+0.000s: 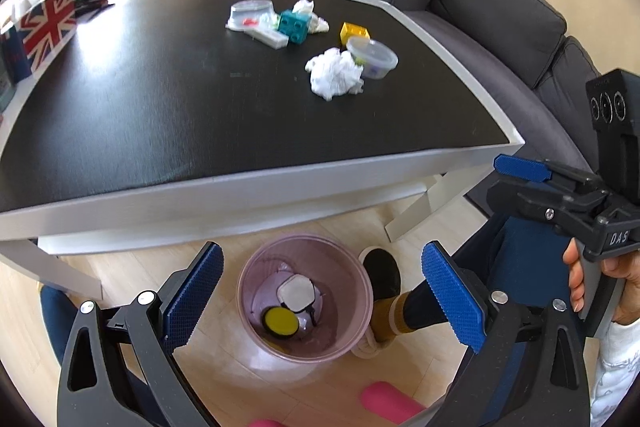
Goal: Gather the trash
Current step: 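Move the left tool back over the table toward the crumpled white tissue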
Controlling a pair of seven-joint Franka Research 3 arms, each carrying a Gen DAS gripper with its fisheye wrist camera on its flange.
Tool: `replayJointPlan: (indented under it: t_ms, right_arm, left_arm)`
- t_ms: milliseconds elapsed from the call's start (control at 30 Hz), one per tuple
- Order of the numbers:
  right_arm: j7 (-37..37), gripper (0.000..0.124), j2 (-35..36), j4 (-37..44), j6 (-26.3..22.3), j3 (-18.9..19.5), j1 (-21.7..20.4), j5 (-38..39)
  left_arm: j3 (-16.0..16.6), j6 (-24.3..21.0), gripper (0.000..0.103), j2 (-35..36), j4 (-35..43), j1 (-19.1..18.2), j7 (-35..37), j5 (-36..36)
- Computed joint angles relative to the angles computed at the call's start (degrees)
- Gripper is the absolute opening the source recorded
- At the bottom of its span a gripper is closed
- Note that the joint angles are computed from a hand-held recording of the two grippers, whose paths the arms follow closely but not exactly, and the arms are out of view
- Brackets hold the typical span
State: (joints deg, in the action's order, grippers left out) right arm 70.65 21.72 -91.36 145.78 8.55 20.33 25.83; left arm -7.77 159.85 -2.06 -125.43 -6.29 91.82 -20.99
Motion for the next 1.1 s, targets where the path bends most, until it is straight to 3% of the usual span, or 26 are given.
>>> replayJointPlan:
  t_ms: [200, 600, 900, 1100]
  right_arm:
    - [0.8, 0.099, 0.3, 1.3, -0.8, -0.8, 0.1, -1.6]
    - [1.6, 0.099, 0.9, 3.6, -2.0, -1.1, -0.5, -2.9]
    - [1.7, 0.099, 1.0, 4.0, -2.5, -1.1, -0.6, -3.0]
    - [2.1, 0.099, 1.2, 4.5, -3.1, -1.3, -0.6, -3.5]
  left_arm:
    - [0.1, -2.0, 0.096, 2.1, 4.7, 1.0, -0.4, 2.1]
    - [-1.8, -10.5, 0.096, 12.5, 22.2, 4.4, -3.2, 8.3]
    - [-3.0, -21.2, 0.096, 23.5, 38.3, 5.1, -7.0, 13.1]
    - [-3.0, -25.3, 0.096, 29.1, 44.9, 4.0, -10.6, 17.5]
